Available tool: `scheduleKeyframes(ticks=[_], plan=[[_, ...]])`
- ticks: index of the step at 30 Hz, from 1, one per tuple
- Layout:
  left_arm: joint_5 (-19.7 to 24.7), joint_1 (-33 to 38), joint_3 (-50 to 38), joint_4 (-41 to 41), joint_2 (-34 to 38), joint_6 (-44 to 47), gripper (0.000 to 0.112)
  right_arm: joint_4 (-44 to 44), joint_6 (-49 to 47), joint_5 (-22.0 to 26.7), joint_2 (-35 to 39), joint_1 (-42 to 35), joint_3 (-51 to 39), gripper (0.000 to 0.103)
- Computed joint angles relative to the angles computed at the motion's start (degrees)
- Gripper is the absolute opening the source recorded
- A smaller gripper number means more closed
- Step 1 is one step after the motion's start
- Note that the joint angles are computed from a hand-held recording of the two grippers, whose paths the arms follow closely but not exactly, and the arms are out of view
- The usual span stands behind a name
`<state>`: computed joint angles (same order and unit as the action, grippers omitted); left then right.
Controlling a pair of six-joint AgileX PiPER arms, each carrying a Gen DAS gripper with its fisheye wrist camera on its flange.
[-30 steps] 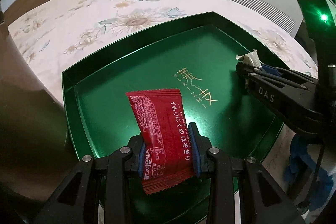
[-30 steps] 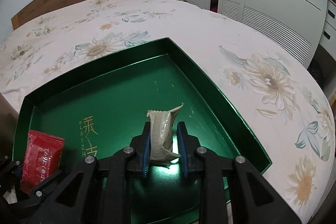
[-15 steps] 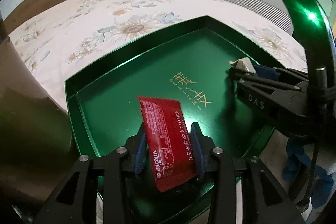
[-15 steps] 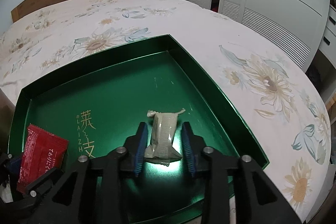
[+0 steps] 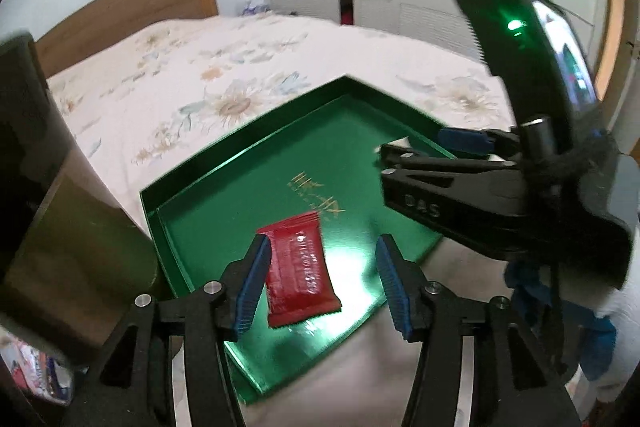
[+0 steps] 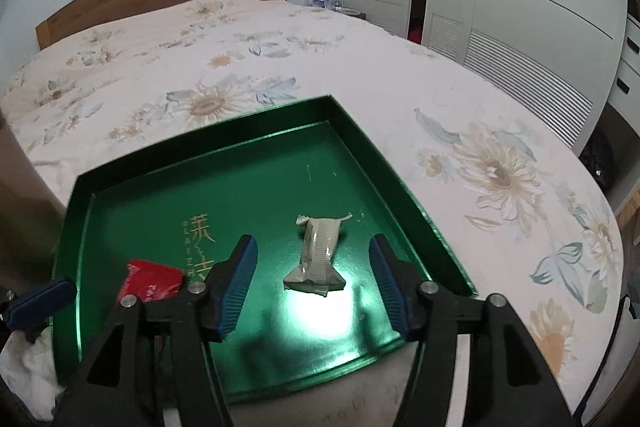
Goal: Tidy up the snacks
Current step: 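Open the left tool over the green tray while the right tool releases the beige item there, then move both tools back toward the remaining snacks on the bed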
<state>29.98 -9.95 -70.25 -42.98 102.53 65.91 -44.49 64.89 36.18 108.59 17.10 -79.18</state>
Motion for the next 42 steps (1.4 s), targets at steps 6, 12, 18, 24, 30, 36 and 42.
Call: scheduleKeyframes(ticks=[6, 12, 18, 24, 30, 36, 42], plan=[[5.8, 4.0, 3.3, -4.1, -7.5, 5.2, 0.051, -2.2, 3.1, 1.8, -7.4, 2.7, 5.6, 0.103], [11.8, 9.2, 6.0, -6.2, -14.5, 9.9, 0.051, -4.0, 6.4, 5.2, -14.7, 7.3, 9.8, 0.103], [18.5, 16.1, 7.6, -8.3, -20.0, 14.5, 0.051, -5.7, 9.0, 11.1, -20.0, 14.8, 10.8, 0.103], [27.3, 28.1, 8.3, -10.0, -22.7, 20.6, 0.056, -7.0, 12.6, 17.8, -21.8, 25.2, 9.0, 0.103], [35.9, 45.4, 6.8, -9.7, -19.6, 29.5, 0.058, -7.9, 16.2, 21.3, -18.1, 35.3, 3.6, 0.103], [36.6, 57.1, -0.8, -8.4, -9.6, 33.1, 0.058, -7.6, 15.9, 25.2, -6.9, 43.8, -9.4, 0.103], [34.1, 63.4, -12.0, -5.1, 4.1, 27.5, 0.058, -2.3, 9.3, 26.3, 7.4, 45.9, -28.6, 0.103]])
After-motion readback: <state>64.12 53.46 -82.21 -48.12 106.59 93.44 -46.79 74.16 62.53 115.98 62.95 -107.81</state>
